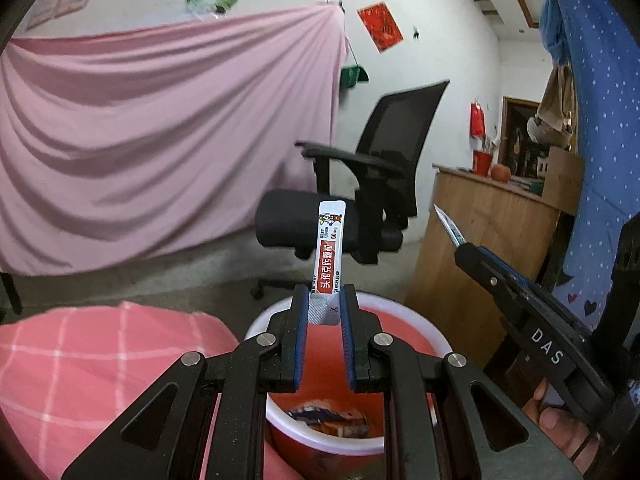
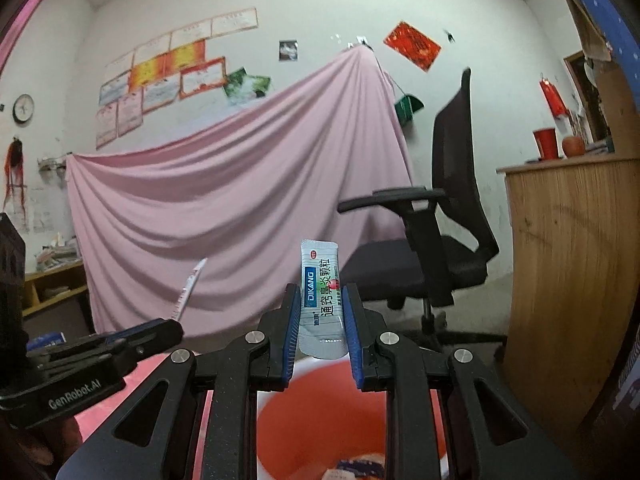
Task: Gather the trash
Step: 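Carry the tube and packet over the orange bucket with both tools, then open both tools to drop the tube and packet into the bucket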
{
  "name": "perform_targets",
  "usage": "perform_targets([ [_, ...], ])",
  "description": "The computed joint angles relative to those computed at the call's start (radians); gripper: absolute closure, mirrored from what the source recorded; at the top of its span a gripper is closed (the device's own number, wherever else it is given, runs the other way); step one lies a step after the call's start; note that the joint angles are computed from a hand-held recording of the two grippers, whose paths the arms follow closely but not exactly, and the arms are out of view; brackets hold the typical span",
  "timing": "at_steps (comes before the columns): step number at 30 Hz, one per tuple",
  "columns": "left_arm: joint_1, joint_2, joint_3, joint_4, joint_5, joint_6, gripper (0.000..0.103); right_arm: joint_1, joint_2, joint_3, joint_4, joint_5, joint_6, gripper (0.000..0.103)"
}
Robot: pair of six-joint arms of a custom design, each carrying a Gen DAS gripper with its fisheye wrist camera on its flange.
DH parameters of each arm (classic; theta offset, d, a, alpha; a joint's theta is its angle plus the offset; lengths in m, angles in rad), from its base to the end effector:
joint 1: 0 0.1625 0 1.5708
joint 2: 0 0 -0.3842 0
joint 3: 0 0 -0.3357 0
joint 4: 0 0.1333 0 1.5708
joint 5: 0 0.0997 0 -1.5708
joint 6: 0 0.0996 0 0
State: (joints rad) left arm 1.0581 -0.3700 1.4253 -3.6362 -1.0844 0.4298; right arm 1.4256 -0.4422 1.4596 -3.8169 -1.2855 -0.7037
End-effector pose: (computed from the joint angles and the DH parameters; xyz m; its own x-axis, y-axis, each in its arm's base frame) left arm -0.1627 -0.6558 0.0470 -0.7681 0.2737 -0.5789 0.6390 0.3843 -0.6663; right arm 0.0660 -0.6637 0.1032 -0.7846 -0.3089 0.5376 -0.6022 0.1732 -0.7794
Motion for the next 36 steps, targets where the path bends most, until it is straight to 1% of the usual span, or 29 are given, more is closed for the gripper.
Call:
perform_targets([
  [4, 0.004, 0.021, -0.053, 0.097, 0.013, -0.044, 0.090, -0.001, -0.003, -0.007, 0.030, -0.041, 0.004, 0.083],
  [14, 0.019, 0.010, -0.086, 0.227, 0.008, -0.133, 0.090, 0.008, 0.000, -0.039, 0.123, -0.131, 0.010, 0.083],
  [17, 0.018, 0.012, -0.116, 0.295, 0.035, -0.155, 0.089, 0.013, 0.005, -0.046, 0.138, -0.155, 0.008, 0.082],
  [19, 0.020, 0.014, -0.123, 0.308, 0.047, -0.167, 0.084, 0.015, 0.005, -0.048, 0.150, -0.168, 0.008, 0.075],
  [21, 0.025, 0.010, -0.113, 0.302, 0.045, -0.177, 0.081, 0.014, 0.006, -0.052, 0.162, -0.168, 0.008, 0.075],
  [29, 0.031, -0.013, -0.074, 0.263, 0.065, -0.190, 0.080, 0.021, 0.003, -0.051, 0.166, -0.177, 0.003, 0.074],
  [31, 0.031, -0.022, -0.060, 0.248, 0.073, -0.187, 0.074, 0.023, 0.000, -0.047, 0.166, -0.176, 0.000, 0.073],
  [32, 0.032, -0.028, -0.050, 0.237, 0.074, -0.186, 0.073, 0.024, 0.000, -0.044, 0.162, -0.174, -0.002, 0.073],
  [36, 0.032, -0.055, -0.004, 0.197, 0.086, -0.183, 0.072, 0.030, -0.001, -0.032, 0.146, -0.173, -0.009, 0.069],
])
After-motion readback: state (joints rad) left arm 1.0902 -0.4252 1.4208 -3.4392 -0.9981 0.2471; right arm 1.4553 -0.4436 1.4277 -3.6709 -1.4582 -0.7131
